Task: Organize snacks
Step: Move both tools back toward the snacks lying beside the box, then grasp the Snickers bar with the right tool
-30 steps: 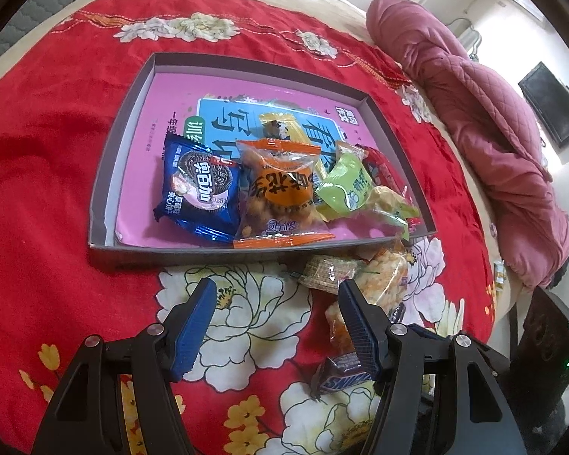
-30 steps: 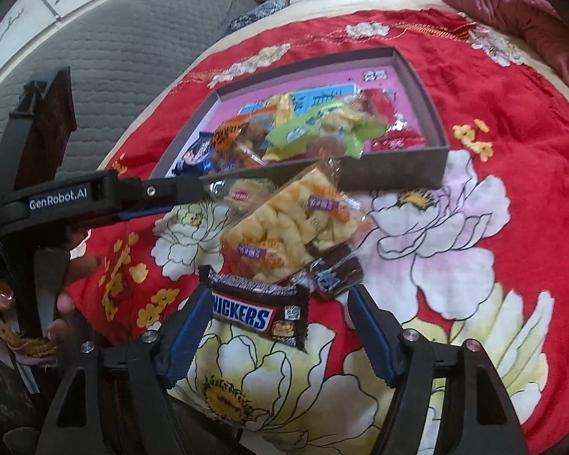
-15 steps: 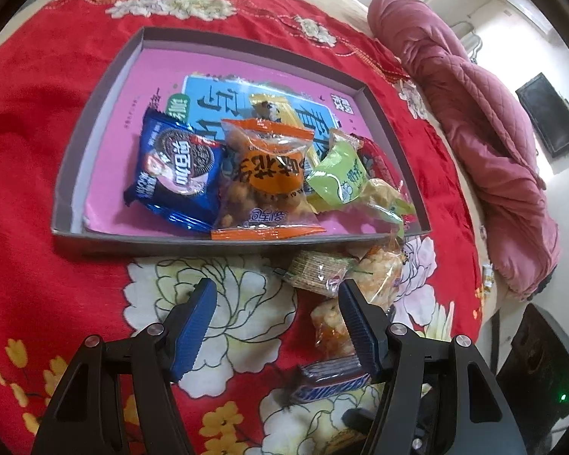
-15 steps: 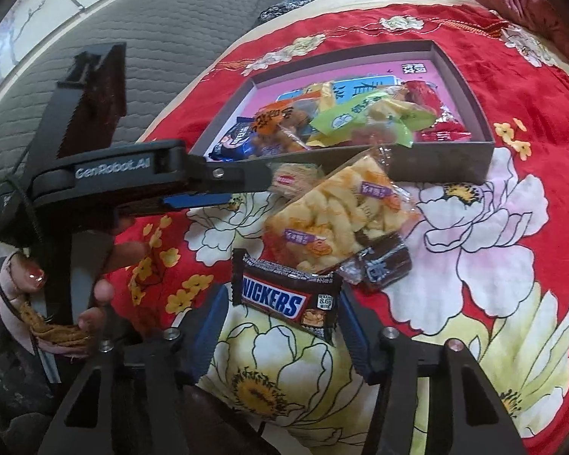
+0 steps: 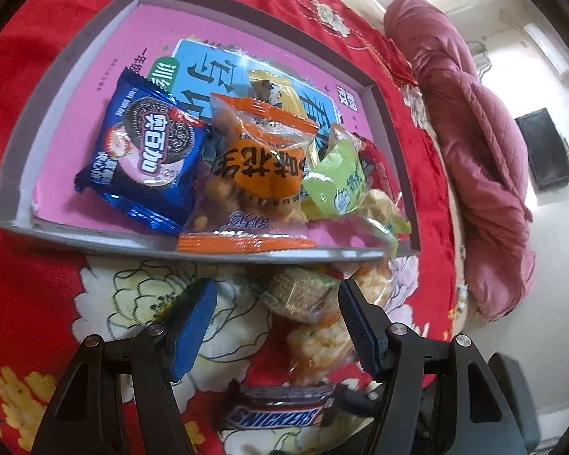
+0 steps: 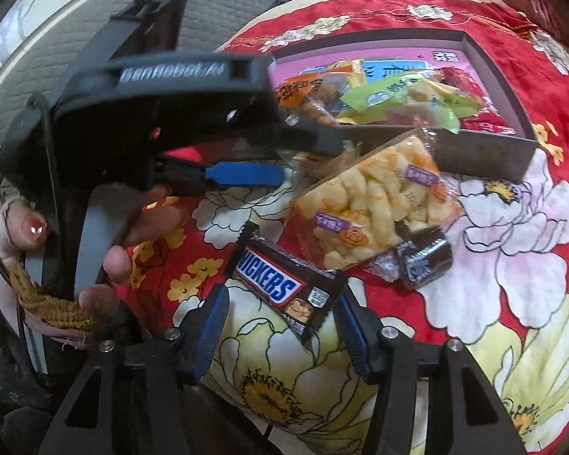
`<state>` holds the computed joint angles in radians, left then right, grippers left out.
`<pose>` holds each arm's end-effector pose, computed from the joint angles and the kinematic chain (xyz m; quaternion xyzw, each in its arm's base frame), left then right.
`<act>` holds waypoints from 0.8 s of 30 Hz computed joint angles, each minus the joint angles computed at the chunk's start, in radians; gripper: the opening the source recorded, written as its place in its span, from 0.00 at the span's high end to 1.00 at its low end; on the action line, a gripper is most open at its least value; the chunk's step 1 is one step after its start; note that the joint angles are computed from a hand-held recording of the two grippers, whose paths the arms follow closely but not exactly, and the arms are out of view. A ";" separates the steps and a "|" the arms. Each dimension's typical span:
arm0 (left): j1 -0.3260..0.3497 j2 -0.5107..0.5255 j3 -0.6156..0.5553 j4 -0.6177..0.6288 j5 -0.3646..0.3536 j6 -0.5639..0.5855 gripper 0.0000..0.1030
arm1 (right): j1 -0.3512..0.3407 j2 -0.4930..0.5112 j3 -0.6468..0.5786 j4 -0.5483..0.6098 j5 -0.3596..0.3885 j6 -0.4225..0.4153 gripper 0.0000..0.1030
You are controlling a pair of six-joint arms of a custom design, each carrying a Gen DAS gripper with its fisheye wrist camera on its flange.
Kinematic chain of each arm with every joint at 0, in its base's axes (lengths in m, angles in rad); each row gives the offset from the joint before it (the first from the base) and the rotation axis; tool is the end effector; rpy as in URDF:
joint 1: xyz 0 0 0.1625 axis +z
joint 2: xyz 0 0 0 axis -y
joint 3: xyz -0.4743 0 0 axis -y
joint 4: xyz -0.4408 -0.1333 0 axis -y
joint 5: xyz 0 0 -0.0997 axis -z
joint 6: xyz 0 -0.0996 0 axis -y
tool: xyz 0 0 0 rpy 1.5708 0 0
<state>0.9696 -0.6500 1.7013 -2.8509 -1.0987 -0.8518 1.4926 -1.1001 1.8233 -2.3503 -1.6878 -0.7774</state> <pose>-0.2564 -0.6895 0.0031 -0.1472 0.9550 -0.2373 0.0999 0.0705 -0.6582 0.2004 0.3403 -0.9381 0.0013 0.0648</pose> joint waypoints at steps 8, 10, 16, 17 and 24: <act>0.016 0.014 -0.017 -0.024 -0.035 -0.010 0.34 | 0.000 0.042 -0.037 0.045 0.043 0.024 0.45; 0.018 0.015 -0.016 -0.030 -0.043 -0.015 0.34 | -0.009 0.056 -0.062 0.071 0.066 0.041 0.46; 0.029 0.015 -0.010 -0.060 -0.091 -0.028 0.34 | -0.013 0.060 -0.073 0.077 0.076 0.046 0.65; 0.030 0.014 -0.008 -0.063 -0.096 -0.029 0.34 | -0.016 0.065 -0.084 0.083 0.078 0.041 0.66; 0.039 0.015 -0.006 -0.076 -0.123 -0.061 0.34 | -0.013 0.068 -0.088 0.091 0.077 0.029 0.68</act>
